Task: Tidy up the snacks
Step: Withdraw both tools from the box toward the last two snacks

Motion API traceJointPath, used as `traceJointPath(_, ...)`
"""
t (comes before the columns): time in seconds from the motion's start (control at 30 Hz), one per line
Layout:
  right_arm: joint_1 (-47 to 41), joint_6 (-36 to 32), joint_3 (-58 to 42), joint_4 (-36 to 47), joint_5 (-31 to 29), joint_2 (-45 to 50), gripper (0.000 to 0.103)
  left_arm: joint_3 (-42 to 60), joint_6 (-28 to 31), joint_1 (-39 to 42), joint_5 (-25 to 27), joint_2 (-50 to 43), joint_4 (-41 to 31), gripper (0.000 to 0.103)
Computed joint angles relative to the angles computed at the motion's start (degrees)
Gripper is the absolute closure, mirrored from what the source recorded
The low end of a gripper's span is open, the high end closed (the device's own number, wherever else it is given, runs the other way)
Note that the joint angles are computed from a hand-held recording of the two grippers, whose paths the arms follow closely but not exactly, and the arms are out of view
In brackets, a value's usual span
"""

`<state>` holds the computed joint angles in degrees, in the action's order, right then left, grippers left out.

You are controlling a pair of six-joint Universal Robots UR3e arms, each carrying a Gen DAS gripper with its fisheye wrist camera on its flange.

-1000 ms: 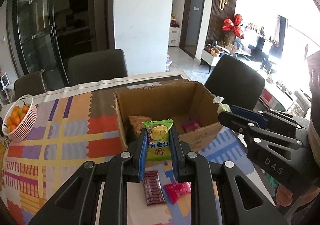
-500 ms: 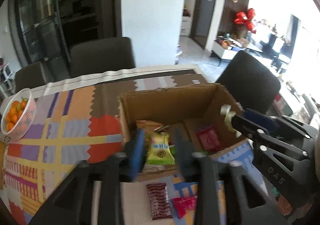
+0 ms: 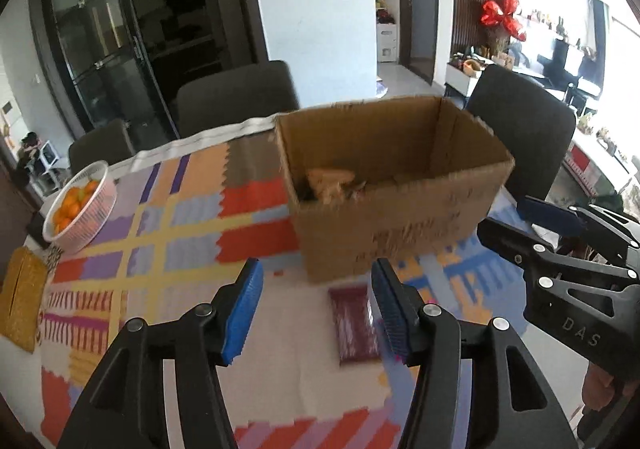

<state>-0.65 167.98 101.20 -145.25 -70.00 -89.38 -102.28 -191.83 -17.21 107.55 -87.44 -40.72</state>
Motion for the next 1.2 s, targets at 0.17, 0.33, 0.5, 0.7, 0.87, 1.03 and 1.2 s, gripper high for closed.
traceJointPath(0.17, -1.6, -0.4, 9.3, 0.3, 2.6, -5.4, 0.052, -6.6, -5.2, -1.9, 2.1, 5.0, -0.6, 0.043)
traceJointPath(0.33, -2.7, -1.6, 15.7, 0.1, 3.9, -7.7, 0.052, -11.7, -7.6, -3.3, 2.1, 5.3, 2.8, 0.043)
traceJointPath(0.5, -4.4, -3.1, 20.9, -1.3, 5.2, -9.3, 0.052, -16.5, -9.0, -2.4, -1.0, 6.2, 5.9, 0.043)
traceJointPath(0.7, -4.0, -0.9, 24.5, -5.8, 3.7, -9.3, 0.052, -20.4, -9.4, -4.0, 2.5, 4.3, 12.0, 0.043)
traceJointPath(0.87, -4.0, -2.8, 25.9, -7.0, 2.7, -9.2, 0.045, -25.2, -11.7, -4.8, 2.4, 3.3, 17.9, 0.042)
traceJointPath(1.03, -4.4, 0.5, 26.7, -10.8, 5.5, -4.3, 0.040, -26.1, -8.2, -3.4, 1.7, 0.2, 22.3, 0.043)
traceJointPath(1.2, -1.6, 4.2, 22.6, -11.8, 5.8, 3.2, 0.040, -29.4, -8.0, 0.1, -1.0, 0.9, 25.1, 0.042)
